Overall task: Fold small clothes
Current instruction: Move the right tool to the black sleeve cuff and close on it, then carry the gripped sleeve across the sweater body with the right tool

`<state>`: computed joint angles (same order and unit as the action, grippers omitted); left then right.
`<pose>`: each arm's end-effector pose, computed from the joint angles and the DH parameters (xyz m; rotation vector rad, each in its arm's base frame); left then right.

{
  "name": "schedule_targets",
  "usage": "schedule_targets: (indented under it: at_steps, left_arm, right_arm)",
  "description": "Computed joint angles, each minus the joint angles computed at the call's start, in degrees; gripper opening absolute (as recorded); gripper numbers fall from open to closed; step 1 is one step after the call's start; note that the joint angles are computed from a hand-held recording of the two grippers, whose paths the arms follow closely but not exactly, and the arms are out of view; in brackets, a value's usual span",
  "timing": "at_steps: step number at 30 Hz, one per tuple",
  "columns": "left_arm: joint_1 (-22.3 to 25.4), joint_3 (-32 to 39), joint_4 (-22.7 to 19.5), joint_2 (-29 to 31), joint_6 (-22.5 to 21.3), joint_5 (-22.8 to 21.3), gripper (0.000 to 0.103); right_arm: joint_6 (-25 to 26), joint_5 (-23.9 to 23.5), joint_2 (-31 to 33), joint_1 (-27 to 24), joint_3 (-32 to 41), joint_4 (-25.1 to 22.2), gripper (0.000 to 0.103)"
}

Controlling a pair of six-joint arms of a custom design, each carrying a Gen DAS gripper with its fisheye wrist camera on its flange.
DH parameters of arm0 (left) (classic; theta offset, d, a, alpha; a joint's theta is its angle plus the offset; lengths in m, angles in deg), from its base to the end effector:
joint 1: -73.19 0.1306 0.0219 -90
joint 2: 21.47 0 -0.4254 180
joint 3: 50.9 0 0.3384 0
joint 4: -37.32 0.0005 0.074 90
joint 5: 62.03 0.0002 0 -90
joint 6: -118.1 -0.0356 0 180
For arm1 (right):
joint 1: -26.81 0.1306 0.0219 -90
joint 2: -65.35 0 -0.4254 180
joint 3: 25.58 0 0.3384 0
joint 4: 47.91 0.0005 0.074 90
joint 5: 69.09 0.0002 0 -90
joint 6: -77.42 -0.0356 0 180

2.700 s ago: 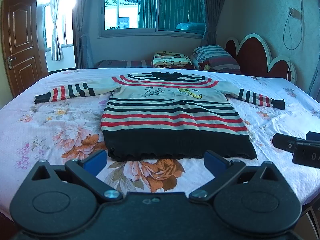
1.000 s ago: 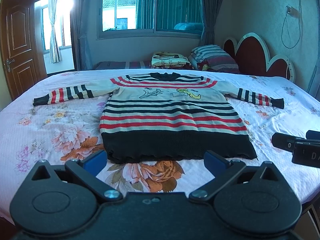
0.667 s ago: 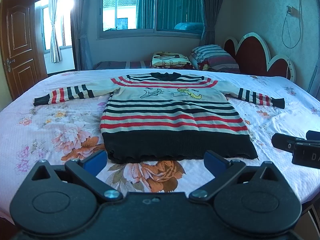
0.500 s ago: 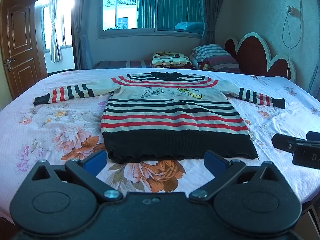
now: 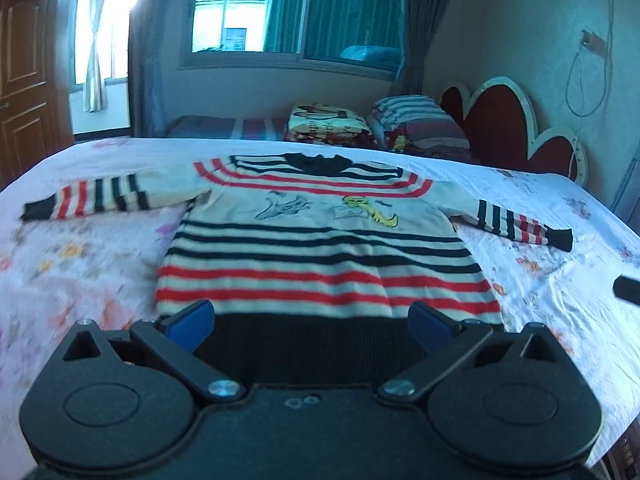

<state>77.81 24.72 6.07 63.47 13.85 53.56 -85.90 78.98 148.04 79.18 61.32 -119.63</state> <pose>0.3988 0.0163 0.4304 0.4148 2.1779 -0.3276 0.2323 0.2510 0.4915 0.6018 1.9965 -0.1584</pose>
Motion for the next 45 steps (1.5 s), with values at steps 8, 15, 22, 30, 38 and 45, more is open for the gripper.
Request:
schedule_targets:
  at_steps: [8,15,22,30,38,45]
  left_arm:
    - [-5.43,8.04,4.11,9.70,4.62,-6.21,0.102]
    - [-7.65,16.21,5.40,18.56,5.62,-14.41,0.102]
    - [-9.97,24.68,2.81,27.13,7.32,-20.21,0.102]
    - [-13.10,30.07,0.66,33.09,5.73,-22.84,0.102]
    - [-13.80,33.84,-0.42,36.22,6.32,-23.11,0.102]
    - [-12.35,34.77,0.50,36.59,5.75,-23.82,0.102]
  right_arm:
    - [17.35,-7.29,-5.13,-18.07,-6.12,18.65,0.103]
    - [25.61,-19.45,-3.39,-36.08,-10.54,34.57,0.102]
    - [24.42,-29.40,2.49,-49.09,-12.74,43.58,0.064]
    - [14.46,-36.24,7.49,-57.85,-14.92,47.54,0.064]
    - [13.13,-36.92,9.50,-60.25,-15.19,49.63,0.016]
    - [23.87,-32.17,7.67,-58.68,-16.75,54.31,0.005]
